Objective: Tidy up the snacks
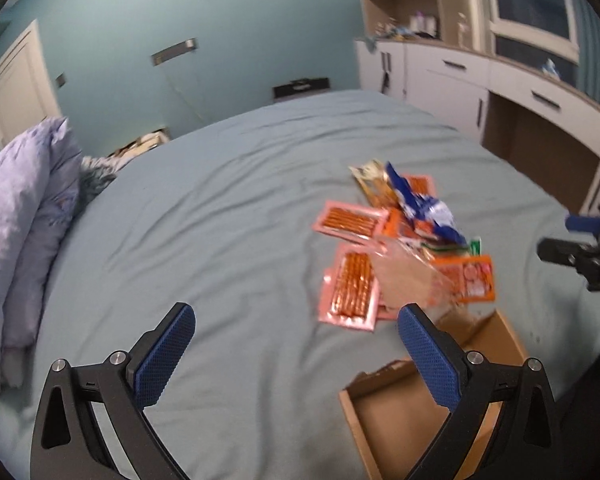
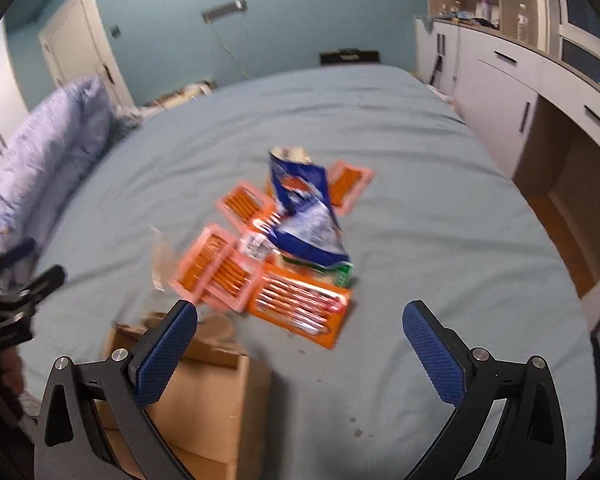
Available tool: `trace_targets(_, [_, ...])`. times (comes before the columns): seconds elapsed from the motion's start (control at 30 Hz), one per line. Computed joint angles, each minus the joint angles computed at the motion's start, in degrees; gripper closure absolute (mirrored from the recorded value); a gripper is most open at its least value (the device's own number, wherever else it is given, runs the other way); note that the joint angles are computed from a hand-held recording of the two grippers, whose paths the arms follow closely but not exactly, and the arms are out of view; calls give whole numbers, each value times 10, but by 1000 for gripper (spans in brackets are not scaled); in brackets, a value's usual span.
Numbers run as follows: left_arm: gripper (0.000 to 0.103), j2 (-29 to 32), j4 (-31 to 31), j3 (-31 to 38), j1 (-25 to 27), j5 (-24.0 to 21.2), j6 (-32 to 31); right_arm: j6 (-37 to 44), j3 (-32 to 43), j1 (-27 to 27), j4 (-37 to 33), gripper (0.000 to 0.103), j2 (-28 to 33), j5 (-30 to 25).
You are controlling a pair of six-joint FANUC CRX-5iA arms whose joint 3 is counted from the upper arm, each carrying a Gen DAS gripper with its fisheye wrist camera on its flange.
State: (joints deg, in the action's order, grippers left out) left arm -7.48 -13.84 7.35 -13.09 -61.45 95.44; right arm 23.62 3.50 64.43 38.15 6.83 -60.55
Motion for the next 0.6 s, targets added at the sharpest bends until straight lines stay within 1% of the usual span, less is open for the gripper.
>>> trace_targets(0.03, [0,4,4,0,-1,-3,-6,-4,-2,1,3,0,-2,0])
trace_targets(0.1, [0,11,8,3,-4,-11,-10,17,14,-5,-7,0,13,-10])
trace_targets(0.23, [0,19,-13,9,-17,-20,-7,29,26,0,-6,0,22,-15])
trace_targets(0.3, [0,20,-12,10,-17,-19,-9,32,30,9,0,0,19,-33])
trace_targets(0.37, [0,22,-10,11,-15,-20,-10,41,40,12,11,0,32,-46])
trace_targets(0.5, [0,33,-30,23,-24,-34,-5,68,61,14,10,0,53,-65])
trace_targets(0.6, [0,36,-13,24,-16,-37,-12,90,80,16,0,0,66,-76])
